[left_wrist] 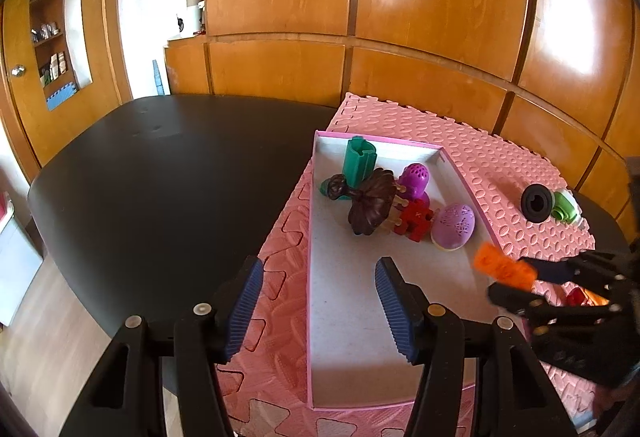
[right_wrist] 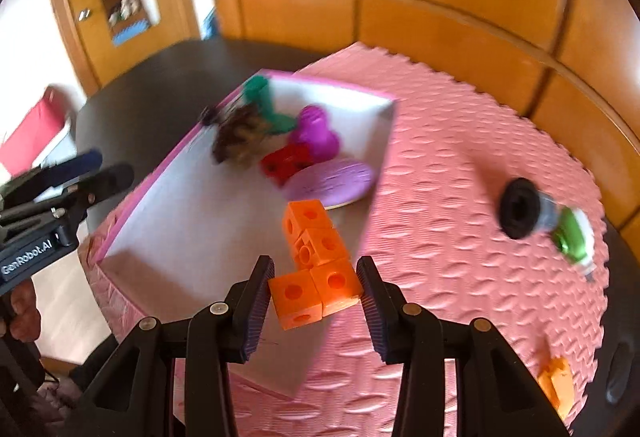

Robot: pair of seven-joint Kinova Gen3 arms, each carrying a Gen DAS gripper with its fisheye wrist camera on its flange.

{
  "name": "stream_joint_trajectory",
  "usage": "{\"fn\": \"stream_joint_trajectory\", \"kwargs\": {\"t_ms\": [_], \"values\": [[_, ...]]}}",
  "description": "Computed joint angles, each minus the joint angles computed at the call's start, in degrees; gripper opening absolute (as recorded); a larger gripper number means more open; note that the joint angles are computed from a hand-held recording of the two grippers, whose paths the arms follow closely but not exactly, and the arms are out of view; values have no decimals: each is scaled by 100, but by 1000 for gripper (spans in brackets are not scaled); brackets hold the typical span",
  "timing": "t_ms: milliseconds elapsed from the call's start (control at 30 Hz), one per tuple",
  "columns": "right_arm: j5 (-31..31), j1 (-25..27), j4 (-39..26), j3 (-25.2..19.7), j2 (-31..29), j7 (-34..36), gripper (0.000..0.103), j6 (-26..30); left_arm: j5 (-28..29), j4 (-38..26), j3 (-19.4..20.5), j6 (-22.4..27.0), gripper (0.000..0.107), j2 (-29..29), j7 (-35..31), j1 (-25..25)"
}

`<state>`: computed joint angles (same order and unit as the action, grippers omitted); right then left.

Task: Organize rigid objects
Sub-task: 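Carry the orange cube block into the tray and release it with the right gripper, then withdraw the right tool from the tray toward the remaining toys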

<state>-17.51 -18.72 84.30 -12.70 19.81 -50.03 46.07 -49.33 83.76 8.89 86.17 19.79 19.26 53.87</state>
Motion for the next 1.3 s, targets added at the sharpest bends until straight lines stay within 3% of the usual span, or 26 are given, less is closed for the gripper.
{"fn": "stream_joint_trajectory", "kwargs": {"t_ms": [200,400,700,1300], "values": [[908,-685,-347,270,404,-708,43,-3,25,93,13,-73,59,-42,74,-27],[1293,-933,-484,346,668,-1391,43,-499,60,127,25,-101,59,-52,107,-54],[1141,-720,-631,128,834,-1548,43,-510,92,96,25,-126,61,-22,43,-73],[323,-133,134,-148,258,-1154,52,-950,26,-97,-9,24,64,71,-36,60]]}}
